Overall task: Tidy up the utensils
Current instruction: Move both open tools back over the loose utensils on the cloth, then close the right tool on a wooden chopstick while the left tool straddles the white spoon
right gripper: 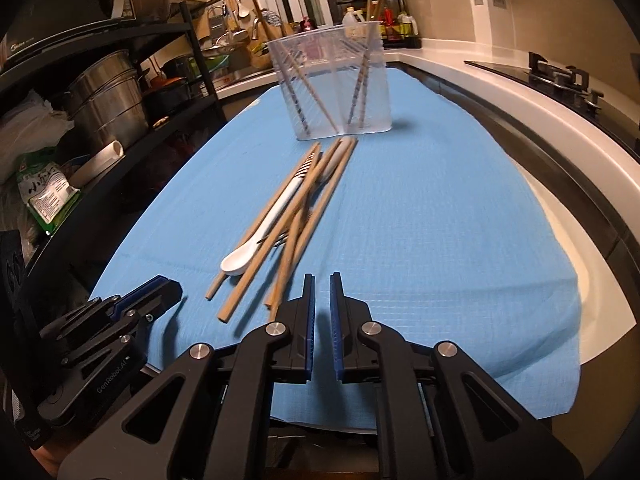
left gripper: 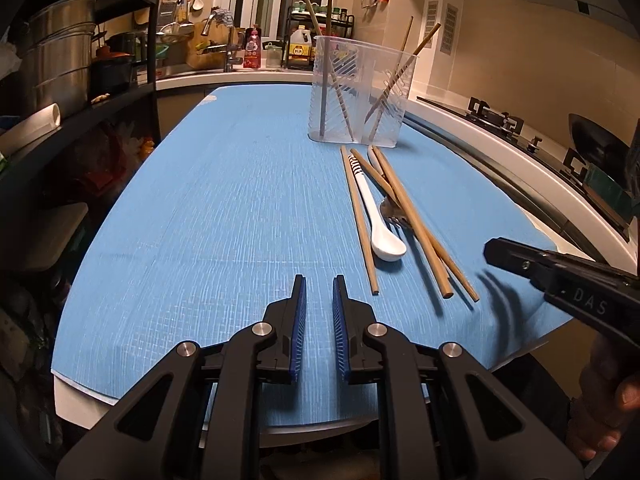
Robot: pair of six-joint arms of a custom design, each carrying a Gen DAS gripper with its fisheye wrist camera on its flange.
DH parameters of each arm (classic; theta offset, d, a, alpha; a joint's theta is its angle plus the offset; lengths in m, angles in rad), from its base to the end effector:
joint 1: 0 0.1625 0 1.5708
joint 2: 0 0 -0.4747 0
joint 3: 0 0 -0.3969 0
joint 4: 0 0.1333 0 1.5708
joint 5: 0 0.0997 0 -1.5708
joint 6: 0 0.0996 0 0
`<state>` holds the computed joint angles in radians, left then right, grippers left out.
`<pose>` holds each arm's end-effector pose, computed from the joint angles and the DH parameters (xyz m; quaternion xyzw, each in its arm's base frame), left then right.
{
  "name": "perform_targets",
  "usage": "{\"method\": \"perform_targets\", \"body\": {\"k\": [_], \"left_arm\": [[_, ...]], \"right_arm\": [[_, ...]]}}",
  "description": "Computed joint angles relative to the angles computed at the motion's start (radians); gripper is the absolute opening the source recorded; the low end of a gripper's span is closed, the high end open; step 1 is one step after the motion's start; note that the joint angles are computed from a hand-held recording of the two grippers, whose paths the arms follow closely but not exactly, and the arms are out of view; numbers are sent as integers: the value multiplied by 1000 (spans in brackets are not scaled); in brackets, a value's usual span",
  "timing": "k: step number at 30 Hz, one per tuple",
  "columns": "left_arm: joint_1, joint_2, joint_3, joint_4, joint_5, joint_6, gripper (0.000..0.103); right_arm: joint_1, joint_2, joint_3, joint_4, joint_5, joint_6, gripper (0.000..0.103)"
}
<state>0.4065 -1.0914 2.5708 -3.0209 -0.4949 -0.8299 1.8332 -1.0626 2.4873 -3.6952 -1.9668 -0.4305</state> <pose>-0.2373 -0.3427 0.1382 0.1503 0.8454 -0.4235 0.2886 0.2017 -0.3851 0.1784 0.2493 -0.8892 0.3194 0.2124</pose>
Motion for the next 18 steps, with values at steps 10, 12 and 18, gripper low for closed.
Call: {"method": "perform_targets", "body": {"k": [10,12,18], "left_arm": [[27,32,-10,-148,-33,89,14],[43,40,-24,-192,-49,115,14],[98,73,-82,-288,-123,197,15]], "right_arm": [[16,11,-7,63,23,-5,20],[21,16,-10,78,17,-10,20],[28,29,-10,75,-6,-21,15]]}}
